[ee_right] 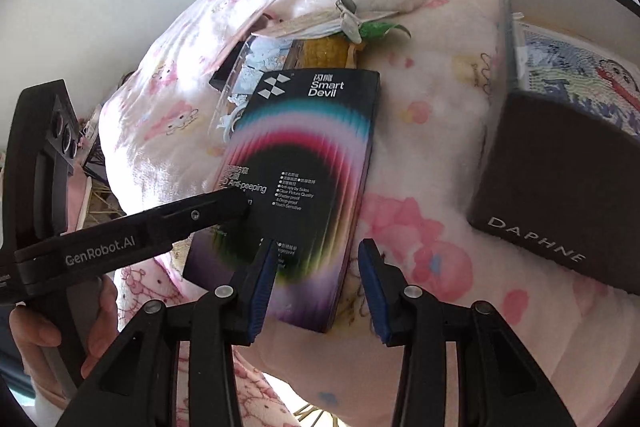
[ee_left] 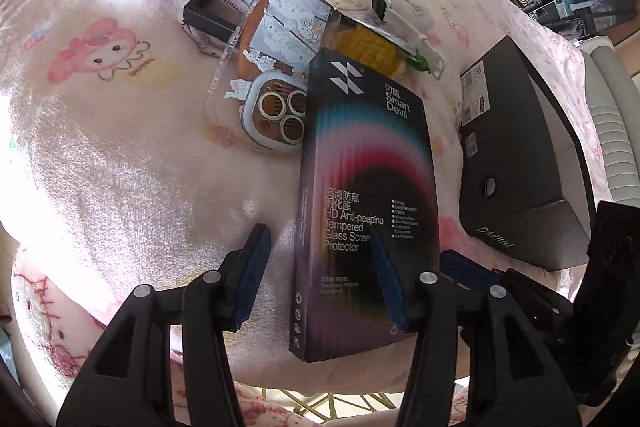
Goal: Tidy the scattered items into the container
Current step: 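Grasp the black Smart Devil box with the left gripper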
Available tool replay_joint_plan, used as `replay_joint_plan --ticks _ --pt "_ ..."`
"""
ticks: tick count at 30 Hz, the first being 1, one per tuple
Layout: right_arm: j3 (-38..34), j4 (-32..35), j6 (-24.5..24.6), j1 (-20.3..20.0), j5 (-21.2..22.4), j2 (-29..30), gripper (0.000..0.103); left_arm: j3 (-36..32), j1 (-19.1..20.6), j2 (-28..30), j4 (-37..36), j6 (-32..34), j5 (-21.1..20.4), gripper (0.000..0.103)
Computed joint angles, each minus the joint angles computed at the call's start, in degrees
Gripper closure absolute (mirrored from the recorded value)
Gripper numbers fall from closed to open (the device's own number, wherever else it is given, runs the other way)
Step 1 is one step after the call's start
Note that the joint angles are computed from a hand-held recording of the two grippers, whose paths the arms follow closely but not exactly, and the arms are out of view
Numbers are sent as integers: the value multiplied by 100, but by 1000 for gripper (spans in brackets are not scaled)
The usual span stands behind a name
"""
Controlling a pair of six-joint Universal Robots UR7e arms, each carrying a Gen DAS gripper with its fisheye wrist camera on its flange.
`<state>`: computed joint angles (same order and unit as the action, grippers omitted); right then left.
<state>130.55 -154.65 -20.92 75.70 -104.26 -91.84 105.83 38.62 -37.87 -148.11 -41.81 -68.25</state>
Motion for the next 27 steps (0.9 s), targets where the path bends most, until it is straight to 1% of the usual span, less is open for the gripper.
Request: replay_joint_plan --ticks 1,2,3,4,6,8,10,12,13,17,20,21,23,25,27 --pt "-75 221 126 -67 68 32 65 -29 -19 24 96 -1 -39 51" --pt "-106 403 257 -146 229 3 65 -56 -56 41 197 39 -82 51" --pt "-77 485 306 -194 354 -76 65 -85 -109 43 342 79 -93 52" --pt "-8 482 237 -179 341 -160 65 -114 -171 37 508 134 -65 50" --pt "136 517 -25 -146 270 -343 65 -110 -245 1 651 218 -93 51" --pt "227 672 -201 -253 391 -522 65 -47 -228 -54 538 239 -206 52" --pt "233 789 -212 -391 551 -596 65 -6 -159 -86 375 152 -257 52" --pt "202 708 -137 -449 628 -542 65 -50 -105 -78 369 12 -279 53" --pt "192 615 -97 -426 587 -488 65 -81 -99 -77 379 18 -263 54" --pt "119 432 12 -353 521 -300 65 -273 -160 -4 455 163 19 54" --pt "74 296 116 -305 384 -219 65 -354 -76 53 430 140 40 54" --pt "84 241 120 -284 277 -237 65 -353 -50 55 415 130 10 55" --pt "112 76 125 -203 15 -249 66 -332 -48 53 394 219 -73 63" --pt "126 -15 133 -164 -147 -271 66 -294 -95 46 401 393 -159 64" --pt "162 -83 179 -159 -166 -324 65 -254 -14 -9 340 524 -579 65"
